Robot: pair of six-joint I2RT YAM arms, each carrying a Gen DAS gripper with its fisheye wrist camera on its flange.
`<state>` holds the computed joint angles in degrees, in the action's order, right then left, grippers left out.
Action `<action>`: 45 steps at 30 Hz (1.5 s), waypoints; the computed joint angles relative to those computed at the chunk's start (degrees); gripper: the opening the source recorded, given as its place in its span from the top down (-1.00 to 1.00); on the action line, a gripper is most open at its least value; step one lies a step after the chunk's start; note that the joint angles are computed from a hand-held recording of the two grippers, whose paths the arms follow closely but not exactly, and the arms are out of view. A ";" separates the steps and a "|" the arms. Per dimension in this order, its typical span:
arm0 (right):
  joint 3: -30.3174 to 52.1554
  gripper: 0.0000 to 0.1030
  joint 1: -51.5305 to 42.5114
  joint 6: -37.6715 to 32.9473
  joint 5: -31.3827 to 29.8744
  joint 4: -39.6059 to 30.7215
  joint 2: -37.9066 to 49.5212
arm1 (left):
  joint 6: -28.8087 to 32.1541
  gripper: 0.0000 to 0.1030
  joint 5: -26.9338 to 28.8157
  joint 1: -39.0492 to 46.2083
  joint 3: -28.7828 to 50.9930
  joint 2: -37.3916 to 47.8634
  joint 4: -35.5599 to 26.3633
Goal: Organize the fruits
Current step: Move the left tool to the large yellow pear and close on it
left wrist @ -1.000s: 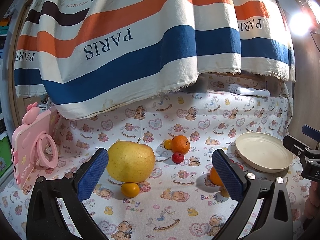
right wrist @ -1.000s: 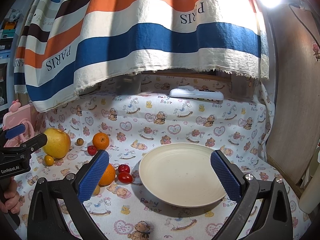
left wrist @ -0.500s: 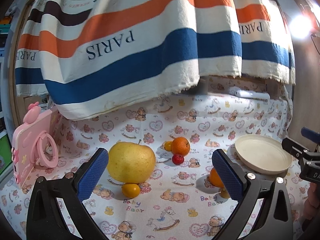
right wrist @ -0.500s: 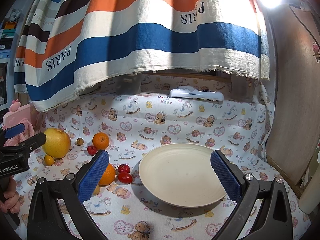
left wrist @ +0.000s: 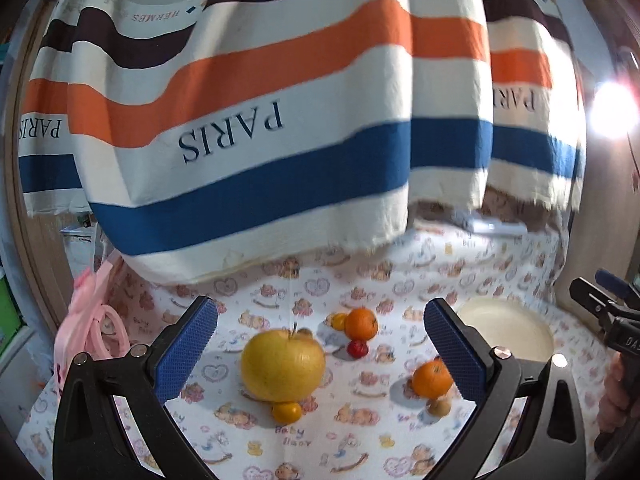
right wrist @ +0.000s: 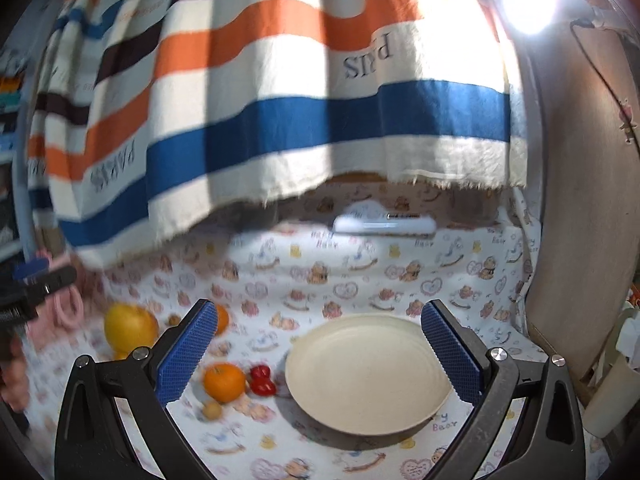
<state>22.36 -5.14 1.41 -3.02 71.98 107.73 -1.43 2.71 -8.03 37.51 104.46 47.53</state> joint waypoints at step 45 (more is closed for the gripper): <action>21.92 -0.99 8.95 1.36 1.21 -14.71 20.04 | 0.67 -0.85 2.14 3.74 33.99 29.90 -27.52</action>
